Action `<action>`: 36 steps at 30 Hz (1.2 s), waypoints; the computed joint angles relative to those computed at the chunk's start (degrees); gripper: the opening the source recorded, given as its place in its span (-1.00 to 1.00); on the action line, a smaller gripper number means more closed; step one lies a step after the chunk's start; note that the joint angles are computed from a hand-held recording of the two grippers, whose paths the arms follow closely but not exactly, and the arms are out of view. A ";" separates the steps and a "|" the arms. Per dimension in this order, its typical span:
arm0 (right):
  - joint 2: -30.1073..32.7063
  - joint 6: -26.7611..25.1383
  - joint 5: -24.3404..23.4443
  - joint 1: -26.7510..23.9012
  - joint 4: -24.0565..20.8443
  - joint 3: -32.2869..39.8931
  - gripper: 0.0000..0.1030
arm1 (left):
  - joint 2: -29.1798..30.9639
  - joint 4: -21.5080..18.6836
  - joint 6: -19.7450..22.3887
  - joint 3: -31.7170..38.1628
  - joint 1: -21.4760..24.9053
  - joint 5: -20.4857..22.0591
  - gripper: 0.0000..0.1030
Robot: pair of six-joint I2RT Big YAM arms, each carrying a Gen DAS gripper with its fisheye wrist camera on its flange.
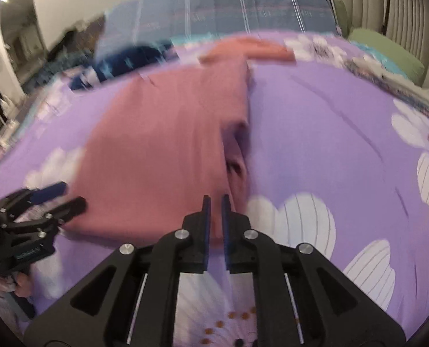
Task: Fold small clothes
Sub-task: 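Move both grippers open to the folded pink shirt's edge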
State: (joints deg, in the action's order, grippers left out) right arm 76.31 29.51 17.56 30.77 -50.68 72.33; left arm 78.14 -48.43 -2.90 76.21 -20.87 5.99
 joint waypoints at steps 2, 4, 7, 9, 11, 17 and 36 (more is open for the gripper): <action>-0.47 -1.19 0.12 -0.07 0.00 -0.39 -0.76 | 0.26 -0.87 0.30 0.74 0.43 1.00 0.27; -0.75 -1.25 0.00 -0.26 -0.88 0.21 -0.67 | 0.48 -1.45 1.44 1.70 0.57 0.59 0.27; -1.16 -3.17 0.71 -0.48 -0.93 1.49 -0.61 | 0.91 -1.18 3.74 4.48 1.20 0.35 0.27; -0.71 -5.79 0.96 -1.10 -0.19 3.10 -0.52 | 2.62 -1.74 3.18 7.95 1.82 0.60 0.28; 0.42 -7.77 -1.16 -3.06 1.23 5.16 -0.47 | 5.14 -2.10 2.51 11.59 2.45 1.12 0.29; 10.01 -15.72 -9.85 -10.48 2.28 15.83 0.13 | 15.64 -4.92 -0.15 22.95 3.98 3.35 0.29; 18.11 -0.41 -32.80 -21.00 5.71 19.70 -0.31 | 24.24 0.27 -8.69 27.07 8.84 14.12 0.30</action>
State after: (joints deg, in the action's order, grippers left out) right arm 94.42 29.10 -15.24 9.77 -44.96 92.03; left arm 102.38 -48.16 -11.59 103.29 -12.03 20.11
